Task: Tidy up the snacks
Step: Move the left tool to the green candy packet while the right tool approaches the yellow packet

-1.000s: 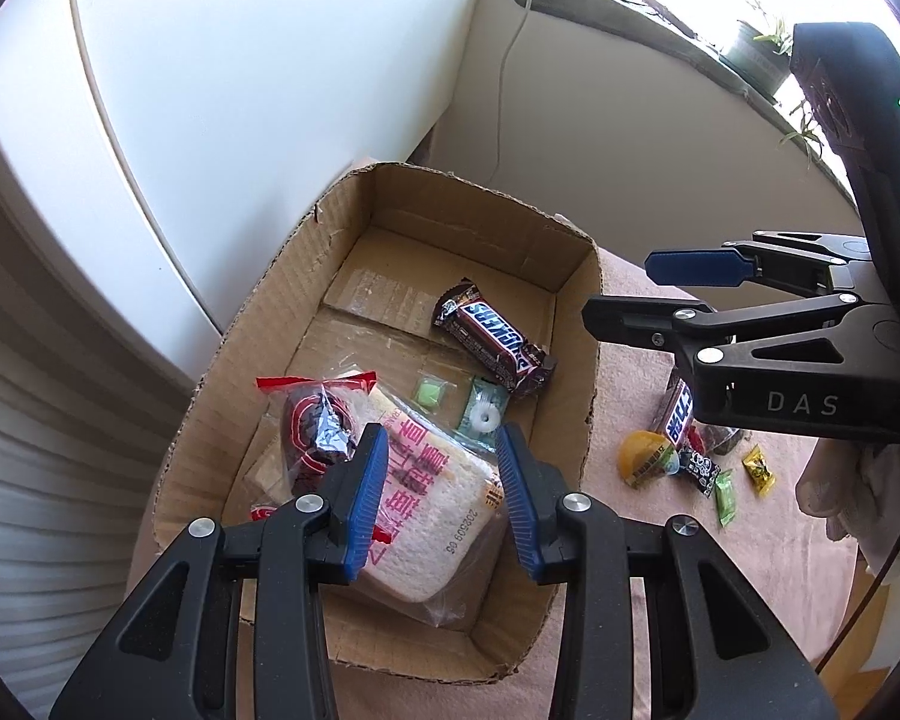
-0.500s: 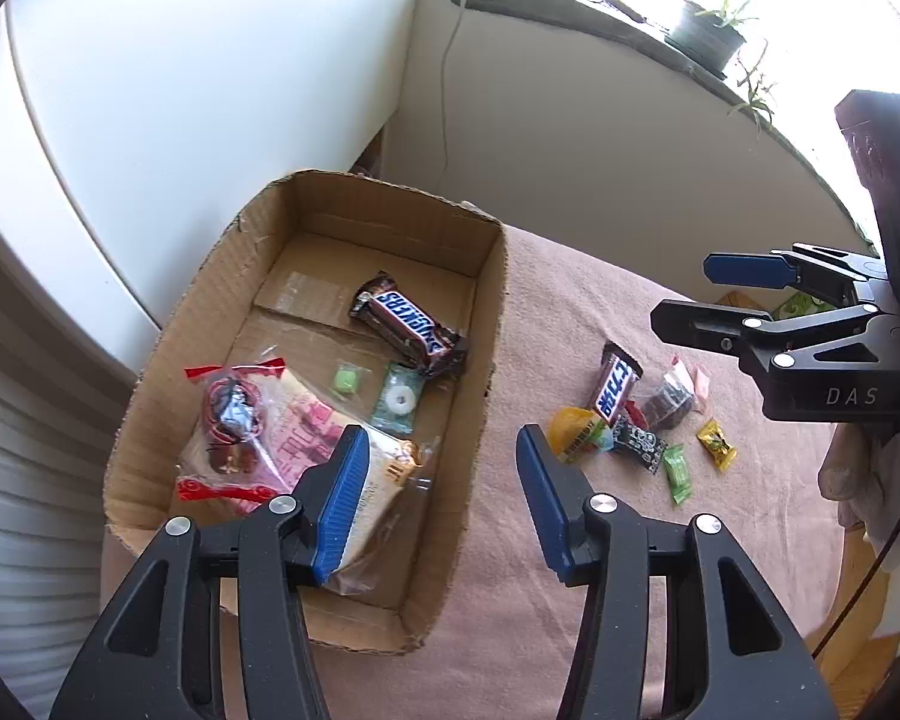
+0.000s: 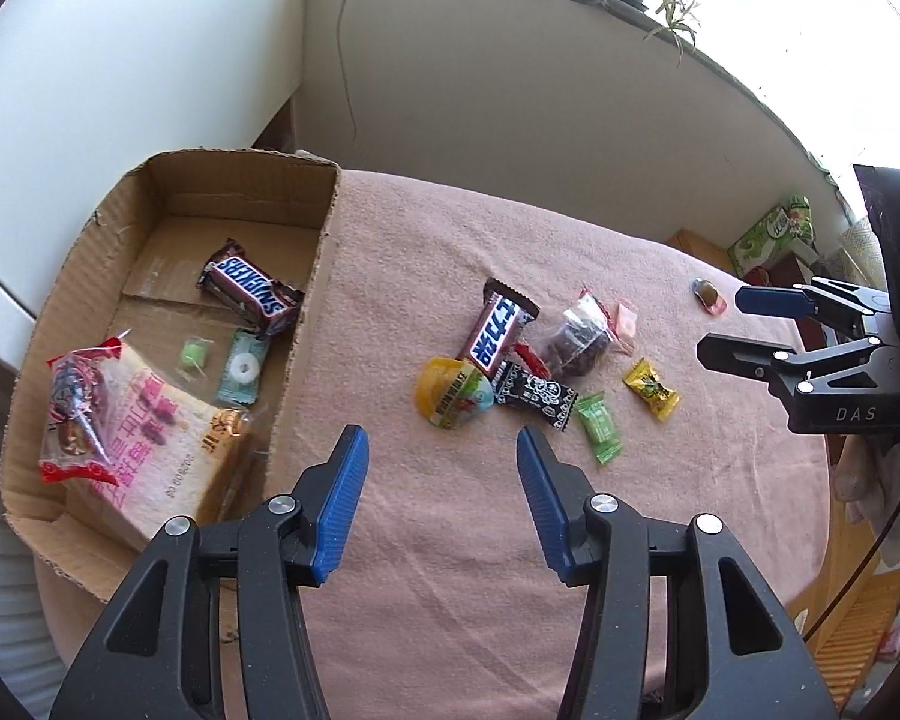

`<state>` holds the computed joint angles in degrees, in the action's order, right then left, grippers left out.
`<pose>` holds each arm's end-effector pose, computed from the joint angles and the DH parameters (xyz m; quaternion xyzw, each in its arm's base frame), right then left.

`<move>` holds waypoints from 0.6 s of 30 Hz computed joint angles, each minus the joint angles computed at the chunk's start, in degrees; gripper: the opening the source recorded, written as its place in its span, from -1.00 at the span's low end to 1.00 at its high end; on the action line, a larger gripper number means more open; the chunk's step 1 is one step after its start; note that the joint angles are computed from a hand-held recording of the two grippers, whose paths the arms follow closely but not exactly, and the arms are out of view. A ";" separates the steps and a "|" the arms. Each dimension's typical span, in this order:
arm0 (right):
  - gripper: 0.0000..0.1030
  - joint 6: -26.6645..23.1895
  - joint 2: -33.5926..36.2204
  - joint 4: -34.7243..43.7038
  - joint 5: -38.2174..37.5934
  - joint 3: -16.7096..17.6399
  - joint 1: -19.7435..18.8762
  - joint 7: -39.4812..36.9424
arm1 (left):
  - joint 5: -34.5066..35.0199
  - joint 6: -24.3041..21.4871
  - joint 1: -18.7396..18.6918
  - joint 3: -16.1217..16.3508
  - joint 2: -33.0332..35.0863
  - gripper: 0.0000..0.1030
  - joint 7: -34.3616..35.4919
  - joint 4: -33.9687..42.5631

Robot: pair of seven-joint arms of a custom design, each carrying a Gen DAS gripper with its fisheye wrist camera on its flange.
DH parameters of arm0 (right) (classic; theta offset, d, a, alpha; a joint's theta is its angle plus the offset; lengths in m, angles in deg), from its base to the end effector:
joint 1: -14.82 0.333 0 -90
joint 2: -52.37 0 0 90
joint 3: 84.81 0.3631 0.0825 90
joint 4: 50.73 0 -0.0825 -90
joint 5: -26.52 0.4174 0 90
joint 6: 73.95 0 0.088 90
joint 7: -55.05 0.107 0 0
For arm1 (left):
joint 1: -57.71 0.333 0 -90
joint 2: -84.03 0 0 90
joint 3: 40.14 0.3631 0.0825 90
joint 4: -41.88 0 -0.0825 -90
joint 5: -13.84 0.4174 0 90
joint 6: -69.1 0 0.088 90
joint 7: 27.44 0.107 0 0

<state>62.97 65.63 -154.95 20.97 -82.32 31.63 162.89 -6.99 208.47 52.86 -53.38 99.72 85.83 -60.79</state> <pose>0.6528 0.2253 0.4766 -0.7245 0.6674 -0.1054 0.1362 0.6731 -0.2058 0.4711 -0.5075 0.8253 -0.2470 0.0179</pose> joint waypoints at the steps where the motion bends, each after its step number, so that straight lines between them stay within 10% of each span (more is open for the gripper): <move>1: 0.59 0.06 -0.53 -1.10 -0.13 -0.14 -0.03 0.32 | -0.11 -0.23 -0.14 -0.23 -0.03 -0.02 0.12 -0.16; 14: 0.59 1.78 -2.52 -7.42 5.21 0.83 -2.27 -8.61 | -2.42 -2.20 -3.35 -1.92 1.40 -0.07 -3.92 -1.52; 18: 0.22 1.27 -0.40 -6.30 6.77 1.04 -2.47 -12.61 | -2.07 -1.52 -4.40 -2.15 2.75 -0.27 -6.70 -1.22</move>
<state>64.24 65.23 -161.24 27.74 -81.27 29.16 150.28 -9.06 206.95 48.46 -55.53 102.47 79.12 -62.01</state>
